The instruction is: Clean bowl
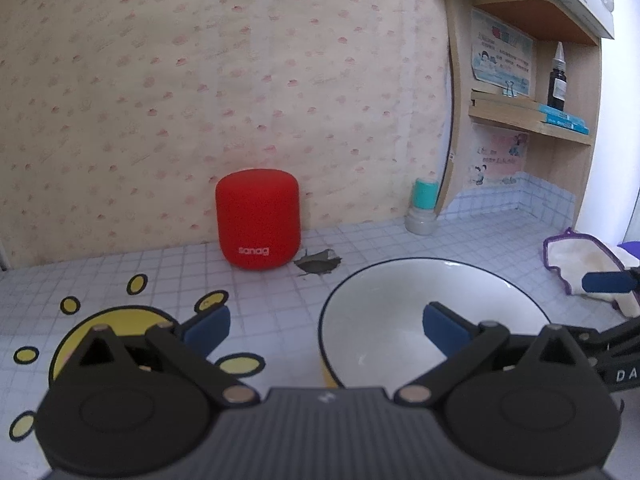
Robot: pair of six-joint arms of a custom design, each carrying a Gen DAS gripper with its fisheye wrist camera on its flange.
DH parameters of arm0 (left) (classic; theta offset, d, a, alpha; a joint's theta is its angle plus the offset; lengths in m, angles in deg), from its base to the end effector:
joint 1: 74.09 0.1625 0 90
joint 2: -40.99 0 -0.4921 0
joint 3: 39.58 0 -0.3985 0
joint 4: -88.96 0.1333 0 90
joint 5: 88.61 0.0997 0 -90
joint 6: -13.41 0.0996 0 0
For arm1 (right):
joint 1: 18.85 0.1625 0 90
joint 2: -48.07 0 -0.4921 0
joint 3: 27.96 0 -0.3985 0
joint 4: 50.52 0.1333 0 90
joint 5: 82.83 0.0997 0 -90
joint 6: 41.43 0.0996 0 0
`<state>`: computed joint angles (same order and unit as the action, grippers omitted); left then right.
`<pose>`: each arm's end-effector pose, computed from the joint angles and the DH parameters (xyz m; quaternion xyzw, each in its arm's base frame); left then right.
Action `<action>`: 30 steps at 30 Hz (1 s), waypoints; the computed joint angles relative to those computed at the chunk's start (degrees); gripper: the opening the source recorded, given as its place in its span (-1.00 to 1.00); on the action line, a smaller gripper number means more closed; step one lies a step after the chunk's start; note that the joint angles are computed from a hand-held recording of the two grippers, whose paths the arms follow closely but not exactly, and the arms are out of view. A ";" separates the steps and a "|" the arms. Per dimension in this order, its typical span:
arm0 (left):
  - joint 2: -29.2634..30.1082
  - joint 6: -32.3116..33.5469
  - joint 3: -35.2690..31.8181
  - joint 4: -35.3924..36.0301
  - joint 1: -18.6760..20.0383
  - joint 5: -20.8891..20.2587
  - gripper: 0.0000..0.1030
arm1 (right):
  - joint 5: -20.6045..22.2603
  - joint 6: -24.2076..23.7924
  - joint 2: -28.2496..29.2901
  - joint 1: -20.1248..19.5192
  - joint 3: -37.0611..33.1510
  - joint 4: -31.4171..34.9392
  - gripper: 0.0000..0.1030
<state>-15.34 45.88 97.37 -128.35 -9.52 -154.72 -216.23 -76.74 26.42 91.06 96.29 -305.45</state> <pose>-0.0461 -0.5012 0.1890 0.3630 0.8257 -0.3753 0.2135 0.2247 -0.4300 0.0098 0.1989 -0.7932 0.4341 0.3780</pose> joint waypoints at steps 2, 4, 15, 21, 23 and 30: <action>-0.11 0.08 0.05 0.11 0.04 -0.21 1.00 | 0.63 0.15 -0.03 0.01 0.35 -0.07 0.94; -0.21 0.09 0.09 0.03 0.11 -0.46 1.00 | 1.16 0.57 -0.17 -0.01 0.72 0.23 0.94; -0.69 -1.19 -0.10 -0.06 0.44 -1.12 1.00 | 3.46 1.14 -0.57 0.32 2.25 1.96 0.94; -0.75 -1.16 -0.17 -0.02 0.47 -1.02 1.00 | 6.54 0.49 -1.20 0.80 3.57 3.84 0.94; -0.84 -1.40 -0.23 0.19 0.51 -1.02 1.00 | 7.76 0.59 -1.47 0.81 3.89 4.54 0.94; -0.75 -0.79 -0.13 0.10 0.42 -0.95 1.00 | 2.26 -0.07 -0.66 1.75 -0.32 11.85 0.78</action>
